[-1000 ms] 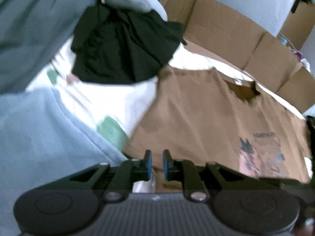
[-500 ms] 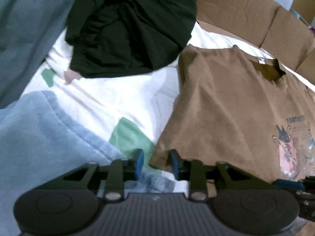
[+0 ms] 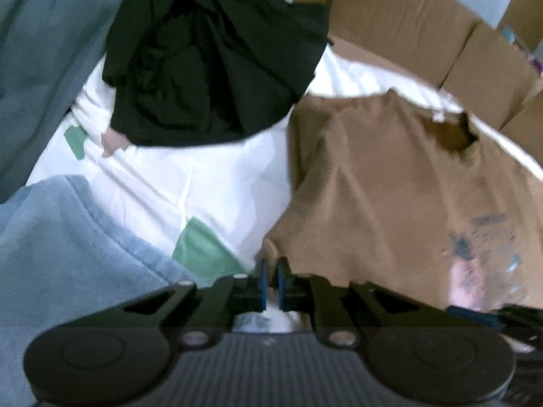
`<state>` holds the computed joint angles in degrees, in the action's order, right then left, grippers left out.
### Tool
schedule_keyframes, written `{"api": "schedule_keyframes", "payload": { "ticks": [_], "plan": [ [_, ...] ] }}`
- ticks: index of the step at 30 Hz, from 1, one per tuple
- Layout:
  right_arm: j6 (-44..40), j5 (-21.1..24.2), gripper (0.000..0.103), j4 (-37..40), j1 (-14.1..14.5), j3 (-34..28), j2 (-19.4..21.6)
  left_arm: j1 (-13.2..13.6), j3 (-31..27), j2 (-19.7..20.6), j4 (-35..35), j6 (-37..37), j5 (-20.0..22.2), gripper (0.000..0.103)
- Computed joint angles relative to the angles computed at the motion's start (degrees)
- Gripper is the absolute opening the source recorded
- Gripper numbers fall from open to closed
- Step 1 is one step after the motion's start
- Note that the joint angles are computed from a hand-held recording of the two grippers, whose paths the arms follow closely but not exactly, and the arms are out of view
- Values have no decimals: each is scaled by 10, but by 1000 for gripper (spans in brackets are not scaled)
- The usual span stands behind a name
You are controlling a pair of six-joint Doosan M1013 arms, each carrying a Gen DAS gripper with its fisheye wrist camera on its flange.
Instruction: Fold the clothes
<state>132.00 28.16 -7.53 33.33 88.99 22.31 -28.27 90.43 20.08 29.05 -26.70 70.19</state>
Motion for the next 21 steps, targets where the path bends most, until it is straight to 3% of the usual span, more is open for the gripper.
{"api": "schedule_keyframes", "payload": {
  "ticks": [6, 10, 13, 15, 21],
  "plan": [
    [-70, -38, 47, 23, 1, -22, 11, -1, -22, -2, 20, -5, -3, 7],
    [-76, -54, 50, 13, 1, -34, 19, 0, -26, -6, 40, -23, -31, 7],
    [-75, -66, 57, 2, 2, -42, 24, 3, -27, -6, 56, -36, -59, 7],
    [-46, -88, 60, -26, 2, -39, 24, 5, -25, -7, 69, -48, -80, 7],
    [30, -77, 57, -105, -1, -48, 35, 13, -20, -8, 97, -66, -128, 12]
  ]
}}
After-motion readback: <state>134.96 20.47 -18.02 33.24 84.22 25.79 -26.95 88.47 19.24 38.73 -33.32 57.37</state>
